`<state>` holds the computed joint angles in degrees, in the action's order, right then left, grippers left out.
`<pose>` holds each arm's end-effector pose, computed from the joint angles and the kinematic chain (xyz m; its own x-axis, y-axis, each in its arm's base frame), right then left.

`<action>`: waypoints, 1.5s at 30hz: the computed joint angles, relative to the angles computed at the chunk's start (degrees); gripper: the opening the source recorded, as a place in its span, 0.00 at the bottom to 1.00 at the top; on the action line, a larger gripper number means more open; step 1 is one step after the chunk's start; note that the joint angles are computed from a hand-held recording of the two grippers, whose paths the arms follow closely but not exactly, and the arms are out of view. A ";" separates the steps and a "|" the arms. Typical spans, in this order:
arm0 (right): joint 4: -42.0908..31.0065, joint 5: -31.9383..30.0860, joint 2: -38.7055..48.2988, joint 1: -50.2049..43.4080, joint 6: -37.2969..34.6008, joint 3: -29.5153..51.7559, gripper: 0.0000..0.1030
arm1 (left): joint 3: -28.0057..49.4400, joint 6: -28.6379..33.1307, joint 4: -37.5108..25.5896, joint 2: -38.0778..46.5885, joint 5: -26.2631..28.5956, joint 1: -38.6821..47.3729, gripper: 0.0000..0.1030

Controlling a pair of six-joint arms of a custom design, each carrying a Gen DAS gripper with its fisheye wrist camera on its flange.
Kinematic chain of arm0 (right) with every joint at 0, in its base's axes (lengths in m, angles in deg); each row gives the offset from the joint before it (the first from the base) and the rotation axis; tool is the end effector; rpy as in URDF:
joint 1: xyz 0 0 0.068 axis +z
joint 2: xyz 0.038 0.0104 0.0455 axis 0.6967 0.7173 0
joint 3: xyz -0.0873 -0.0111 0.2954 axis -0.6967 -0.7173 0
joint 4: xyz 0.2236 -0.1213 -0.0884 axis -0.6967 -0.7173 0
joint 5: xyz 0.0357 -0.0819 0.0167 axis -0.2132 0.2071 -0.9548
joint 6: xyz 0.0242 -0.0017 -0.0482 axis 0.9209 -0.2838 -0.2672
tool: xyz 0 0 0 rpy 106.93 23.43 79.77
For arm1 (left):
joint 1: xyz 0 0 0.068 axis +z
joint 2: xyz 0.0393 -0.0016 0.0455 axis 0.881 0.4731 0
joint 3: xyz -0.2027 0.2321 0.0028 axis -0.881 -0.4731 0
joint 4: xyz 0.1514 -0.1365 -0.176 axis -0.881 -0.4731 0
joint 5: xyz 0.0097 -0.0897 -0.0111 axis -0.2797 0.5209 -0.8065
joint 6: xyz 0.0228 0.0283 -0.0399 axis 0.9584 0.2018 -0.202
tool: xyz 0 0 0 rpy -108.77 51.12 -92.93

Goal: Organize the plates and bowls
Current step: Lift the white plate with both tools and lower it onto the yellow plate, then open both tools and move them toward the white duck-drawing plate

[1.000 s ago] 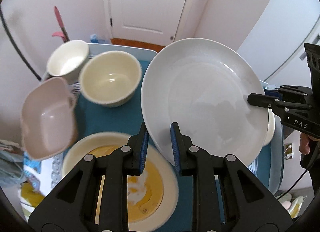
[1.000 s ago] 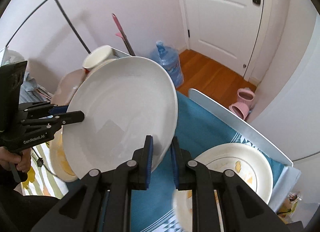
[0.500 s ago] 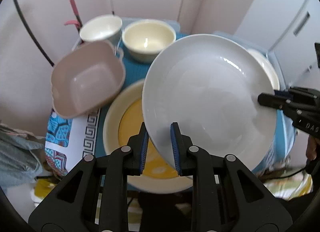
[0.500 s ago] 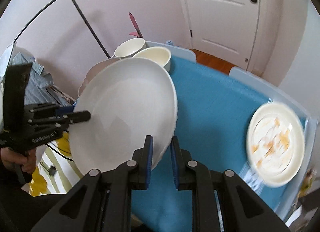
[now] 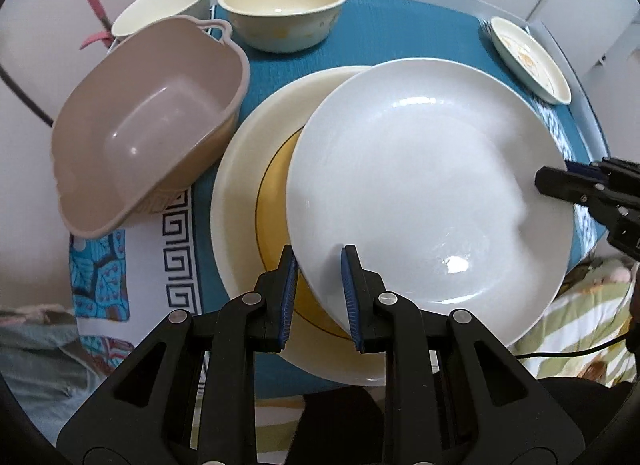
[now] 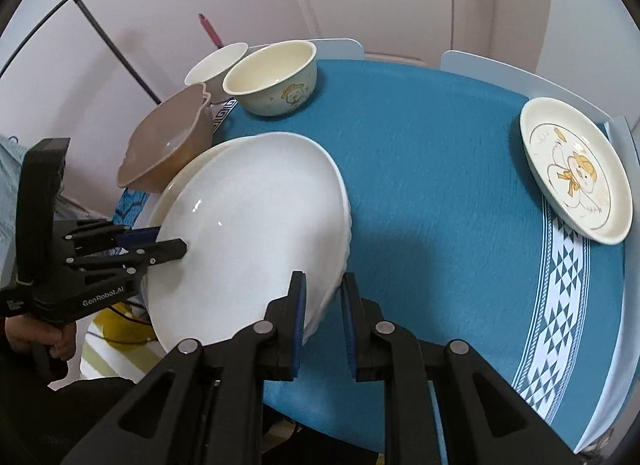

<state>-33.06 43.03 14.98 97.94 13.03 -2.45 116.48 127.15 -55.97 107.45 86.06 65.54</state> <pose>0.1806 0.2289 0.1553 -0.8459 0.3740 -0.3803 0.2860 0.9199 0.2684 0.3426 0.0127 0.1480 -0.5902 0.7522 -0.2931 0.7964 0.6019 -0.0590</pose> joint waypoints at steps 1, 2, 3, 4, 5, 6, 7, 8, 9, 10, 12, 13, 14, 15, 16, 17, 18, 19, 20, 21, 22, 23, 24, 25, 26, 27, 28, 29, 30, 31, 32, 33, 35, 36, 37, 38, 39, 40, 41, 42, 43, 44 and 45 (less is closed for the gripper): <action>-0.87 0.45 0.72 0.18 0.50 0.93 0.16 | -0.22 0.42 1.08 0.40 -0.40 -0.23 0.19; -1.30 0.78 1.64 0.37 0.77 1.72 0.16 | -0.51 0.89 2.04 0.44 -0.54 -0.43 0.19; -2.70 1.19 2.50 0.37 0.77 2.92 0.16 | -0.59 1.26 2.85 0.55 -0.68 -0.71 0.19; -3.81 1.46 3.24 0.30 0.67 3.91 0.16 | -0.49 1.26 3.69 0.90 -0.93 -1.28 0.19; -4.16 1.65 3.73 0.54 1.06 4.32 0.16 | -0.75 1.81 4.34 0.73 -1.08 -1.36 0.19; -4.07 1.66 3.94 0.50 1.46 4.29 0.16 | -1.08 2.54 5.08 0.49 -1.24 -1.32 0.19; -3.77 1.62 4.04 0.45 1.86 4.10 0.16 | -1.55 2.97 5.57 -0.05 -1.47 -1.46 0.19; -4.16 1.89 3.81 1.17 2.78 3.86 0.16 | -2.03 3.64 6.33 -0.51 -1.75 -1.55 0.19; -4.24 1.93 4.12 1.17 3.02 4.02 0.16 | -2.29 4.17 7.09 -0.58 -2.00 -1.53 0.19; -4.35 2.14 4.37 1.19 3.18 4.24 0.16 | -2.68 4.47 8.08 -0.69 -2.40 -1.80 0.19; -5.17 2.53 4.68 1.46 3.47 4.71 0.16 | -3.49 4.77 10.06 -0.97 -3.30 -2.51 0.19; -5.80 2.79 5.12 1.61 3.51 5.25 0.16 | -4.30 5.19 11.28 -1.49 -3.71 -2.73 0.19; -6.23 2.97 5.53 1.80 3.62 5.70 0.16 | -5.23 5.77 12.69 -2.06 -4.11 -2.90 0.19; -6.68 3.12 5.91 1.90 3.59 6.13 0.16 | -6.10 6.36 14.09 -2.56 -4.41 -3.02 0.19; -7.29 3.29 6.42 2.01 3.42 6.73 0.16 | -6.81 5.96 15.72 -2.56 -4.94 -3.93 0.19; -7.48 3.32 6.67 1.98 3.21 6.94 0.16 | -7.61 6.35 17.05 -2.93 -5.25 -4.13 0.19; -8.03 3.37 7.16 2.00 3.02 7.53 0.16 | -8.19 6.67 18.02 -3.19 -5.44 -4.23 0.19; -8.24 3.36 7.32 1.89 2.81 7.74 0.16 | -8.77 6.99 19.00 -3.44 -5.61 -4.30 0.19; -8.32 3.38 7.47 1.85 2.76 7.86 0.16 | -9.07 7.15 19.58 -3.55 -5.70 -4.35 0.19; -8.43 3.41 7.58 1.85 2.76 7.95 0.16 | -8.89 7.33 19.48 -3.50 -5.61 -4.18 0.19; -8.57 3.48 7.59 1.88 2.79 8.00 0.16 | -8.63 7.47 19.31 -3.37 -5.49 -4.01 0.19; -8.73 3.50 7.71 1.85 2.76 8.18 0.16 | -8.54 7.60 19.33 -3.33 -5.48 -3.94 0.19; -8.95 3.46 7.82 1.82 2.67 8.37 0.16 | -8.64 7.87 19.43 -3.40 -5.44 -3.74 0.19; -9.55 3.38 8.15 1.77 2.23 8.88 0.16 | -8.75 7.93 19.70 -3.41 -5.52 -3.76 0.19; -10.31 3.35 8.72 1.65 1.65 9.73 0.16 | -8.92 7.93 20.07 -3.44 -5.67 -3.79 0.19; -11.81 3.35 9.61 1.62 0.63 11.08 0.16 | -9.37 8.04 20.56 -3.65 -5.80 -3.72 0.19; -12.94 3.34 10.30 1.63 0.02 12.09 0.16 | -9.71 8.31 20.86 -3.94 -5.65 -3.54 0.19; -14.14 3.46 10.91 1.70 -0.40 13.01 0.16 | -9.92 8.48 21.11 -4.14 -5.62 -3.46 0.19; -14.73 3.37 11.31 1.64 -0.63 13.54 0.16 | -10.12 8.65 21.32 -4.31 -5.61 -3.34 0.19; -14.68 3.23 11.32 1.55 -0.64 13.51 0.16 | -10.40 8.79 21.74 -4.50 -5.69 -3.32 0.19; -14.52 3.10 11.24 1.50 -0.61 13.41 0.16 | -10.55 8.99 21.90 -4.73 -5.75 -3.21 0.19; -14.38 2.92 11.19 1.42 -0.70 13.32 0.16 | -10.72 9.03 21.99 -5.04 -5.82 -3.16 0.19; -14.26 2.57 11.32 1.21 -1.21 13.46 0.16 | -11.39 9.28 22.66 -5.69 -5.92 -2.76 0.19; -14.05 2.53 11.39 1.16 -1.56 13.57 0.16 | -11.50 9.27 23.06 -5.78 -6.03 -2.66 0.19; -13.61 2.52 11.36 1.13 -1.97 13.58 0.15 | -11.55 9.36 23.12 -5.93 -5.87 -2.36 0.19; -13.67 2.59 11.52 1.04 -2.26 13.91 0.15 | -11.10 9.43 22.21 -5.80 -5.47 -2.02 0.19; -14.81 2.73 12.10 0.93 -2.63 14.83 0.15 | -10.74 9.32 21.64 -5.72 -5.26 -1.93 0.19; -15.04 2.70 12.16 0.83 -2.81 14.97 0.15 | -10.65 9.24 21.47 -5.72 -5.22 -1.91 0.19; -14.75 2.53 11.97 0.71 -2.77 14.75 0.15 | -10.69 9.27 21.52 -5.77 -5.26 -1.93 0.19; -14.52 2.45 11.91 0.71 -2.58 14.71 0.15 | -10.58 9.20 21.36 -5.76 -5.28 -1.96 0.19; -14.23 2.35 11.72 0.66 -2.57 14.47 0.15 | -10.27 9.13 21.05 -5.59 -5.19 -1.92 0.19; -14.11 2.33 11.63 0.66 -2.57 14.36 0.15 | -9.86 9.02 20.57 -5.40 -5.08 -1.87 0.19; -14.15 2.34 11.62 0.65 -2.63 14.39 0.15 | -9.42 8.88 20.07 -5.21 -5.03 -1.87 0.19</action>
<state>-47.21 45.37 26.60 98.59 10.40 11.94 107.06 136.03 -35.90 102.24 81.03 63.67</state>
